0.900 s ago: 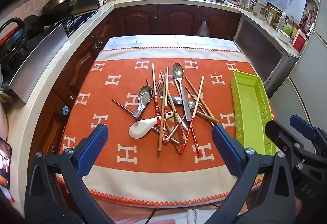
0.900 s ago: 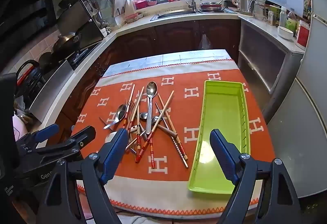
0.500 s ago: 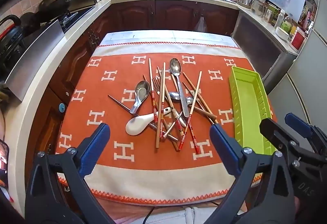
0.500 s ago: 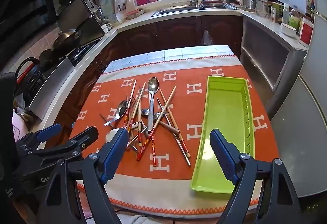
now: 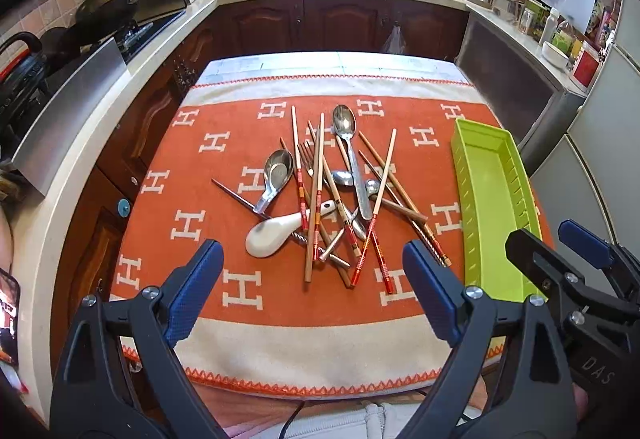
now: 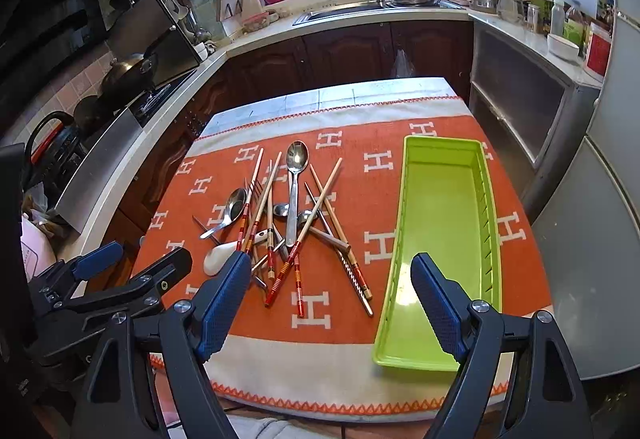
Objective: Organize utensils
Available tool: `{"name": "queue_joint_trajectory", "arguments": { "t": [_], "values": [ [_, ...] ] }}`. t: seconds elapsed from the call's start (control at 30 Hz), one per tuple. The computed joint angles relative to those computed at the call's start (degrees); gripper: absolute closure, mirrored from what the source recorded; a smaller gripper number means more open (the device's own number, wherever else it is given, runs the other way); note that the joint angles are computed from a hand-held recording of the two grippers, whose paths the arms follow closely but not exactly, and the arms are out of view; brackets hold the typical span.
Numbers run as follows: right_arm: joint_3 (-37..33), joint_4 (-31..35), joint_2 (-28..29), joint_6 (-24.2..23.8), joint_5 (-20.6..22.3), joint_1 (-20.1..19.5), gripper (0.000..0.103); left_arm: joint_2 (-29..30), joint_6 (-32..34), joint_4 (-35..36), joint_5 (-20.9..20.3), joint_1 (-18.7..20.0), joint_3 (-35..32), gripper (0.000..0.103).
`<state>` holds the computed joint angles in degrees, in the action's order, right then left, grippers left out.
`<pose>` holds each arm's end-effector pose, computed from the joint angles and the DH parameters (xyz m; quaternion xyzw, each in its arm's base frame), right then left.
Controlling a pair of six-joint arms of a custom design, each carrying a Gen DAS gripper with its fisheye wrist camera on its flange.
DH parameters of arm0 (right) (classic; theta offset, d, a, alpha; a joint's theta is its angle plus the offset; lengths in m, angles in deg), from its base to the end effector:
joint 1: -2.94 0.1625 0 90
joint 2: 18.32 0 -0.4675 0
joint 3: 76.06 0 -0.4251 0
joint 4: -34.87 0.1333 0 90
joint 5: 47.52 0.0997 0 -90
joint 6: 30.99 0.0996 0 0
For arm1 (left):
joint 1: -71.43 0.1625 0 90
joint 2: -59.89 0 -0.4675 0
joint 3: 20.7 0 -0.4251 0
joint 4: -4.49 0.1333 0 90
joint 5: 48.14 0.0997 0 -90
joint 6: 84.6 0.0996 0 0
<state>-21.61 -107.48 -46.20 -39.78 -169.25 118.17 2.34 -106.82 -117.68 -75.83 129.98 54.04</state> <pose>0.4654 -0.7978 0.1580 0.2160 -0.9145 0.2505 0.2331 -0.2103 -0.7684 0.4124 0.0010 0.8511 -0.3311 0.4073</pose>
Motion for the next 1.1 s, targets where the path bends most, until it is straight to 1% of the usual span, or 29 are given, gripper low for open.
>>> {"name": "queue_joint_trajectory", "arguments": {
  "t": [0.13, 1.1],
  "values": [
    [0.8, -0.6, -0.3, -0.2, 0.0, -0.1, 0.02, 0.3, -1.1, 1.7, -0.5, 0.3, -0.5, 0.013],
    [1.4, -0.5, -0.4, 0.3, 0.1, -0.2, 0.02, 0.4, -1.6, 2.0, -0.6, 0.7, -0.2, 0.013]
  ]
}}
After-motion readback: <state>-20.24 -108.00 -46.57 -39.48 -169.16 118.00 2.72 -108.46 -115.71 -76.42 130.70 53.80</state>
